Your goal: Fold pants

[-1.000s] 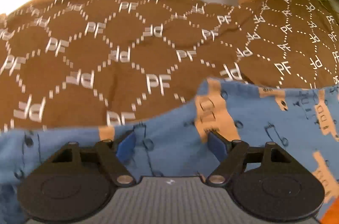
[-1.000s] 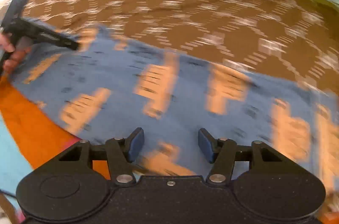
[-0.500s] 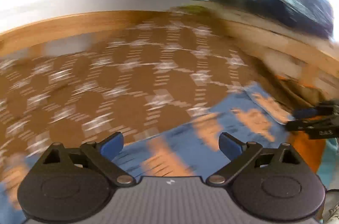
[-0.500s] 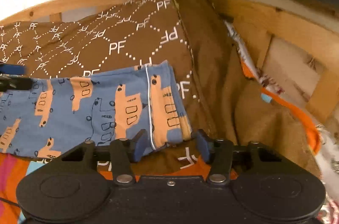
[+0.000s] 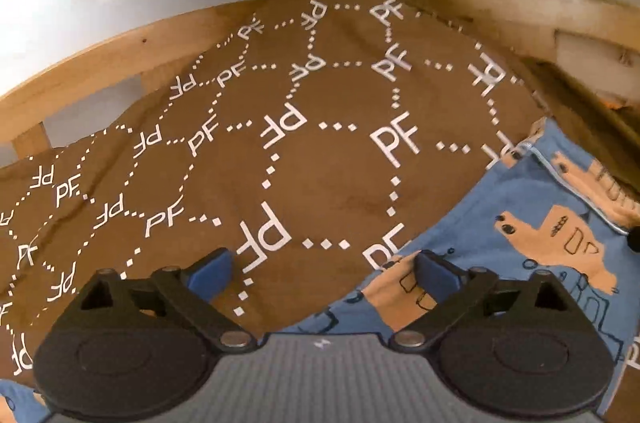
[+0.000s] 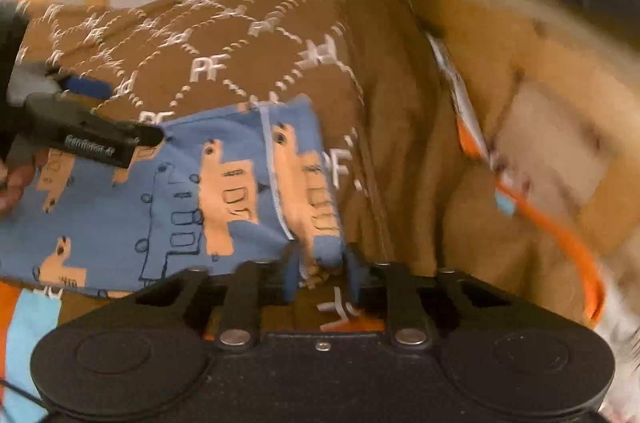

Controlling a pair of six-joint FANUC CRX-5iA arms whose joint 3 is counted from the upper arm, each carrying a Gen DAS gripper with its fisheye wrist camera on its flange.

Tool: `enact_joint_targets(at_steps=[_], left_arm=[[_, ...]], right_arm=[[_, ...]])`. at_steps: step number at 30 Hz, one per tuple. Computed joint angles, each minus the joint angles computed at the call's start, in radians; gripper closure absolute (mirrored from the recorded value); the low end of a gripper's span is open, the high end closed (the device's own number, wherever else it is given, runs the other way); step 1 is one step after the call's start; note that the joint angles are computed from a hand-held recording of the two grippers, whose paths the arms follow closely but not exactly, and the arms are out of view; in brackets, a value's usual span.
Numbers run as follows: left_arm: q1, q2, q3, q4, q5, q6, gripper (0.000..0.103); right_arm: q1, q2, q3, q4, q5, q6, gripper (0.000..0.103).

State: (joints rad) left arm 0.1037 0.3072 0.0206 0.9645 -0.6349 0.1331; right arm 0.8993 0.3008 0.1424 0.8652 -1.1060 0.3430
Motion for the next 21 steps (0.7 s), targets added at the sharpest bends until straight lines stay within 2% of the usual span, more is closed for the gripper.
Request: enact_joint_targets(at_steps=[1,2,4,6,8,10,12,14,15,17,18,19,21], left_arm=[[0.002,-0.004,0.004,-0.009,-0.006,0.007,0.001],[0.01,-0.008,0.008,-0.009,-0.025,0.011,0.002],[0.025,-0.022,-0.008,0.069,-0.069,-0.035,0.002],[0.033,-0.026,-0.022,0.181,-0.129,-0.096,0.002],[0.033,-0.016,-0.014,0.246,-0.194,-0.129,0.002],[0.013,-0.01,-0.005,0.254,-0.185,-0.159,0.002],[-0.017,0.003,0.017,0.18,-0.126,-0.149,0.002],[-0.037,0.031,0.059,0.046,-0.078,-0.083,0.002],[-0.047,0.032,0.047,0.028,-0.045,-0.098,0.001],[-0.071,0.009,-0.026,0.127,0.03,-0.225,0.0],[-0.076,0.002,-0.042,0.15,0.045,-0.247,0.0],[-0.071,0.004,-0.034,0.135,0.035,-0.219,0.001],[-0.044,0.019,0.022,0.062,-0.035,-0.092,0.003]], right_arm=[[-0.005,-0.026,-0.028,0.001,0.035,-0.054,0.069],[-0.007,-0.048,-0.05,0.004,0.06,-0.089,0.061],[-0.007,-0.08,-0.09,0.026,0.096,-0.13,0.053],[-0.015,-0.087,-0.084,-0.017,0.113,-0.124,0.051],[-0.03,-0.084,-0.066,-0.076,0.129,-0.153,0.052],[-0.044,-0.085,-0.061,-0.108,0.145,-0.204,0.052],[-0.058,-0.104,-0.085,-0.113,0.193,-0.303,0.052],[-0.066,-0.115,-0.102,-0.114,0.225,-0.371,0.061],[-0.066,-0.111,-0.098,-0.114,0.221,-0.385,0.064],[-0.059,-0.098,-0.094,-0.091,0.202,-0.391,0.074],[-0.054,-0.092,-0.094,-0.077,0.195,-0.393,0.075],[-0.05,-0.088,-0.094,-0.059,0.188,-0.396,0.078],[-0.041,-0.085,-0.104,-0.012,0.176,-0.42,0.081]])
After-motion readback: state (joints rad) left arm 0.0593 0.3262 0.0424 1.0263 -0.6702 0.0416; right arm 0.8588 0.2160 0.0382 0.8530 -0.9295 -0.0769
